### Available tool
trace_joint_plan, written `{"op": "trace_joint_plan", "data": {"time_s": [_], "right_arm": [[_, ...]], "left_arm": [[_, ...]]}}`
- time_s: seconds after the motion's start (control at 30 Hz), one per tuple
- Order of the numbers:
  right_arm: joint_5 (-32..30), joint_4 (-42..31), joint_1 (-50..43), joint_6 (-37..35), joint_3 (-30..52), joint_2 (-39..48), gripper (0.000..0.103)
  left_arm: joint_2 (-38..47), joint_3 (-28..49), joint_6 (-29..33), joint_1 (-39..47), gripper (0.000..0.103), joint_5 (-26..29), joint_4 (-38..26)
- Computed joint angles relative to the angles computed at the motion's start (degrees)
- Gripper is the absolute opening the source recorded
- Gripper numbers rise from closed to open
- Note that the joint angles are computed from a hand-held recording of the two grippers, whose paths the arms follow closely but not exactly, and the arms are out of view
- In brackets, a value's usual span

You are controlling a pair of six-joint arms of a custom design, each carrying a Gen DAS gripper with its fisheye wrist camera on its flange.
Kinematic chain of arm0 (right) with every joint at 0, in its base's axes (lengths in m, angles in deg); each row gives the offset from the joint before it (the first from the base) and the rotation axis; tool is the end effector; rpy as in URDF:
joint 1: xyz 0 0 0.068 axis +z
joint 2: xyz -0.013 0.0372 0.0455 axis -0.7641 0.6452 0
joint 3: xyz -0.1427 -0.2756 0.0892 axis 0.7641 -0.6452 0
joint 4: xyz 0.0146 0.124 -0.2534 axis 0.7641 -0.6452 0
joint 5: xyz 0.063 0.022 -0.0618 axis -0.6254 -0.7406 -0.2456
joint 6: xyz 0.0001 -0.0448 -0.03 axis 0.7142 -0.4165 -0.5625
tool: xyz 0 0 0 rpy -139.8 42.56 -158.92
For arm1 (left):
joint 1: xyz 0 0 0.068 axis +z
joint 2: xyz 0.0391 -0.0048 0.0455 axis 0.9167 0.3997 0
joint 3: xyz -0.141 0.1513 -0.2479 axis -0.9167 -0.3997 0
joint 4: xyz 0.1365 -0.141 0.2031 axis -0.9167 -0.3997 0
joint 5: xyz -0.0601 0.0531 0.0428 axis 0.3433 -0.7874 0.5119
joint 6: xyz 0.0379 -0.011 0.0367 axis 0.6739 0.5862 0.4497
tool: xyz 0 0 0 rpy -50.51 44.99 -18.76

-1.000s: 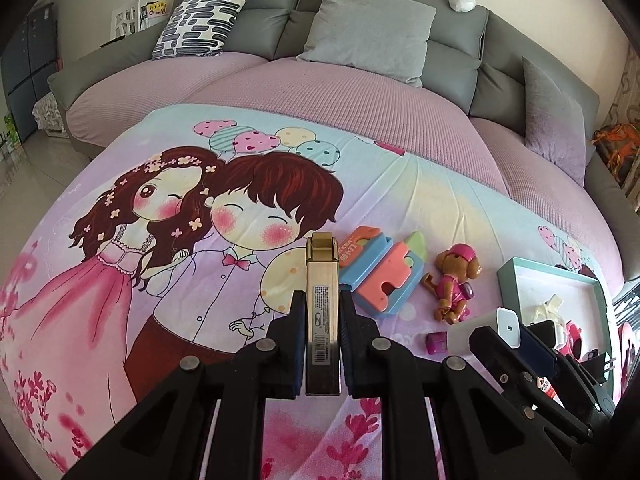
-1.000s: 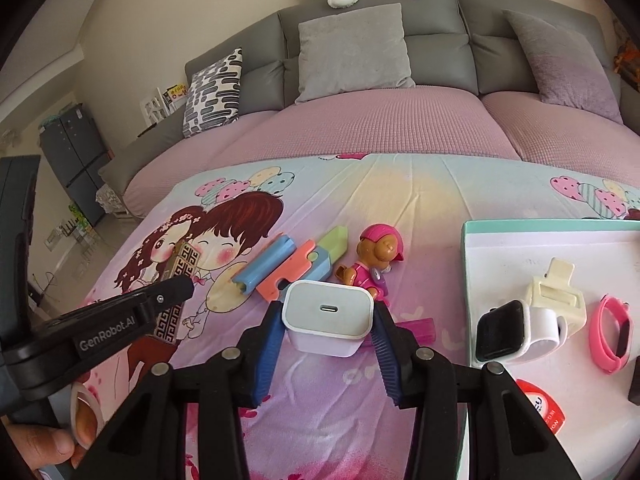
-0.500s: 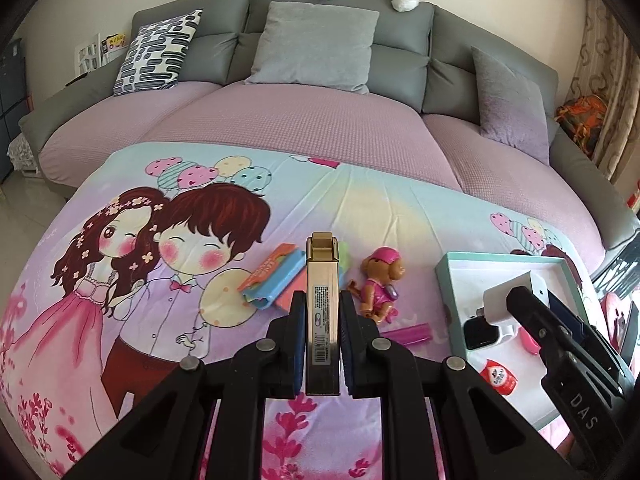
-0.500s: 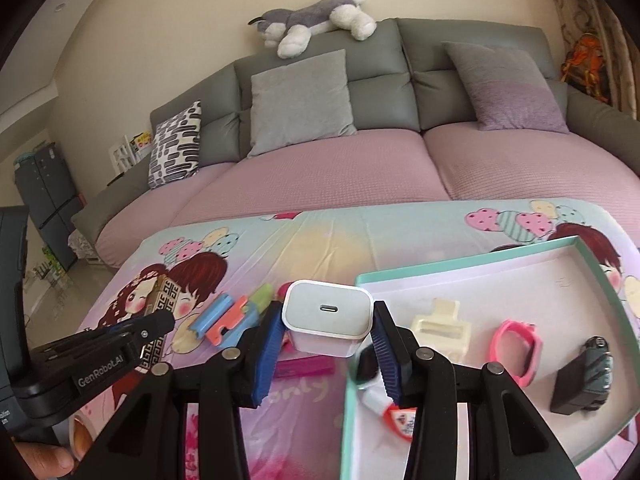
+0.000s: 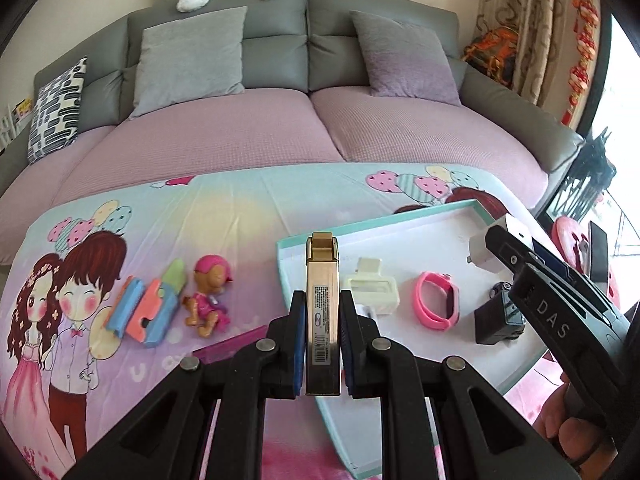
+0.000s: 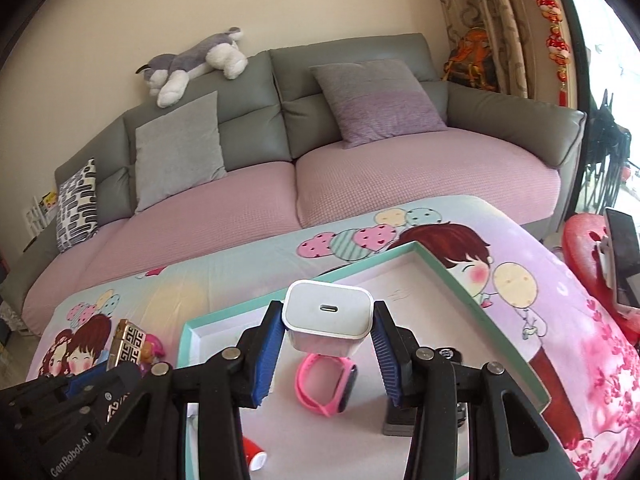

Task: Organize rigid objects
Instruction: 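Carry the gold box and white charger cube over the tray, then open both tools to release the gold box and charger cube into the tray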

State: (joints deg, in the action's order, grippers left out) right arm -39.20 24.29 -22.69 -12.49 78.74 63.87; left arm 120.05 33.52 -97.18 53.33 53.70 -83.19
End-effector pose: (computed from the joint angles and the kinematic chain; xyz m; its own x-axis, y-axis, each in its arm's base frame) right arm 0.1996 0.0918 0.1417 -0.5873 0.1592 -0.7936 -0.0019 0.9802 0.1980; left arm 0.1847 -0.0399 0.1528 -0.7530 -0.0002 -0.6580 0.0448 0.9977 -0.0515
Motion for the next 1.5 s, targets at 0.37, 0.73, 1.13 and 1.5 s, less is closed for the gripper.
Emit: {"op": "trace_joint_plan", "data": {"time_s": [0.37, 0.73, 1.13, 1.5], "right_arm": [[-2.35, 2.82, -7.56, -0.16, -2.28, 0.08, 0.047], [-4.28, 3.19, -11.1, 0.22, -1.82, 4.12, 0.047], [-5.2, 0.19, -11.66, 0.46, 0.22, 8.22, 0.047], [-6.09, -1.27, -12.56, 1.03, 0.85, 8.91, 0.048]], "left_arm": [[15.45, 4.99, -4.87, -12.43, 0.016, -4.27, 6.09], [23.34, 7.17, -6.86, -15.89, 0.016, -6.16, 8.58], [25.69, 7.1, -6.99, -15.49, 0.016, -6.49, 9.24], [22.46, 6.74, -7.58, -15.32, 0.056, -7.59, 7.24]]}}
